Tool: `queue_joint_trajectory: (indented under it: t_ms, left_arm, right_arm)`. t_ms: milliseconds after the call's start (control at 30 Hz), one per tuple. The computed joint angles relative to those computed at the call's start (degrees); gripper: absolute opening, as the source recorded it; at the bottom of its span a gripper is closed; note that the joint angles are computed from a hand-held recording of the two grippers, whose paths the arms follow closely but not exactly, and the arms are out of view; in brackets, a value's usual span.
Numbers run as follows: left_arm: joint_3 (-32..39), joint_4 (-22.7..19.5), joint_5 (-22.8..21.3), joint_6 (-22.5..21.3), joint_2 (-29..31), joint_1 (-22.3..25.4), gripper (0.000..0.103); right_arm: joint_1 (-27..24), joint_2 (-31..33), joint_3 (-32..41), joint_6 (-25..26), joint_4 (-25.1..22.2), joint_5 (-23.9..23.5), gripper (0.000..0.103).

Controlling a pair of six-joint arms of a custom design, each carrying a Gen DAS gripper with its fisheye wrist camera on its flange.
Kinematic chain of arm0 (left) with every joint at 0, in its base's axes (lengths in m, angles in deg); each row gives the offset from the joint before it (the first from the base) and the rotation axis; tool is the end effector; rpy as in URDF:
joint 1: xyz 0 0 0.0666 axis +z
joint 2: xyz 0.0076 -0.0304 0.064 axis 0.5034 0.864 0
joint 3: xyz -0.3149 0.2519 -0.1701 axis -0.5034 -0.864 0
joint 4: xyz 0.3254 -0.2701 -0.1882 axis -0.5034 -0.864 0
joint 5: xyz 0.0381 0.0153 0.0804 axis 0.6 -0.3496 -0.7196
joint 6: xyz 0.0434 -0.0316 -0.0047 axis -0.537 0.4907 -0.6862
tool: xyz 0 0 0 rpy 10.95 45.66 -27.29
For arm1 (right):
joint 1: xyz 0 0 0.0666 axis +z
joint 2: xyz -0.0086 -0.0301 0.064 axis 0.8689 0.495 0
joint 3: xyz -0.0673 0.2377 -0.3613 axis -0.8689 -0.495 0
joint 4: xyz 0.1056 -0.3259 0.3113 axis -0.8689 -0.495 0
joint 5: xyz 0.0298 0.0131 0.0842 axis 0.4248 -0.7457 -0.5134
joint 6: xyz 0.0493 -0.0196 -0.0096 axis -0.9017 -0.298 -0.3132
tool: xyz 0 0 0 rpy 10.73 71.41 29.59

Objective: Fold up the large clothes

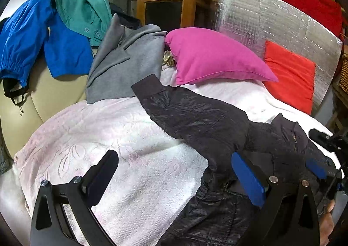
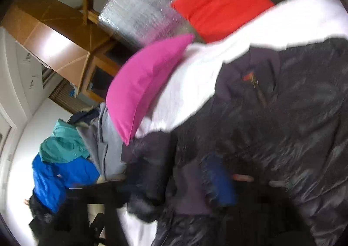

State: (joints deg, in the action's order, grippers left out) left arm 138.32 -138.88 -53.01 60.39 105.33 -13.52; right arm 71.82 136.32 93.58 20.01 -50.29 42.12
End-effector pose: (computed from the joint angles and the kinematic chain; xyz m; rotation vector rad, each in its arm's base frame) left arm 0.3508 -0.3021 0.5417 -0.5113 2.2009 0.1363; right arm 0.4783 0.1130 0.4993 0.2984 2.2545 1.0063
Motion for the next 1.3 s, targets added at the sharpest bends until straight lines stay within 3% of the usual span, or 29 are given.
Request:
queue_joint_trajectory:
  t_ms: [100, 167, 300, 467, 600, 733, 800, 867, 967, 1100, 1200, 1300]
  left_arm:
    - [-0.8, 3.4, 1.7, -2.2, -0.6, 0.2, 0.103]
    - [-1.2, 7.0, 6.3, -5.5, -0.5, 0.6, 0.103]
    - [-1.9, 14.2, 14.2, -10.9, 0.1, 0.5, 0.103]
    - [0.8, 16.6, 18.7, -15.7, 4.3, -1.3, 0.103]
    - [3.8, 14.8, 20.9, -16.4, 8.7, -1.9, 0.103]
    - [6.6, 10.2, 22.4, -16.2, 13.1, -1.7, 0.103]
    - [8.3, 6.4, 23.9, -16.4, 15.6, -1.3, 0.103]
    - [9.6, 3.2, 24.8, -16.3, 17.6, -0.8, 0.103]
    - [10.0, 2.3, 25.5, -15.5, 18.6, -0.4, 0.103]
    - [11.6, 1.6, 22.1, -17.3, 19.6, -1.3, 0.103]
    - [12.4, -0.6, 23.0, -17.7, 21.2, -1.0, 0.103]
    - [13.2, -2.0, 22.6, -18.5, 21.7, -1.2, 0.103]
  right_arm:
    - [-1.4, -2.4, -0.4, 3.7, 0.0, 2.3, 0.079]
    - [-3.8, -4.1, -0.3, 6.7, -1.3, 4.0, 0.079]
    - [-12.2, -6.7, 0.0, 12.3, -6.6, 6.5, 0.079]
    - [-25.7, -7.9, -2.1, 17.1, -12.5, 6.3, 0.079]
    - [-31.4, -6.0, -4.0, 20.5, -16.4, 4.7, 0.079]
    - [-32.9, -4.1, -5.7, 21.0, -16.0, 0.3, 0.077]
    - [-32.6, -2.2, -5.0, 22.3, -17.4, -2.1, 0.067]
    - [-30.9, -1.2, -4.4, 24.7, -19.0, -0.1, 0.045]
    - [-29.9, -3.0, -5.1, 26.4, -17.0, 2.8, 0.034]
    - [-30.6, -6.9, -6.6, 26.1, -12.2, 2.4, 0.034]
    - [-30.3, -4.5, -5.7, 27.5, -17.2, 4.3, 0.033]
    - [-31.3, -2.7, -4.9, 25.3, -20.7, 1.9, 0.037]
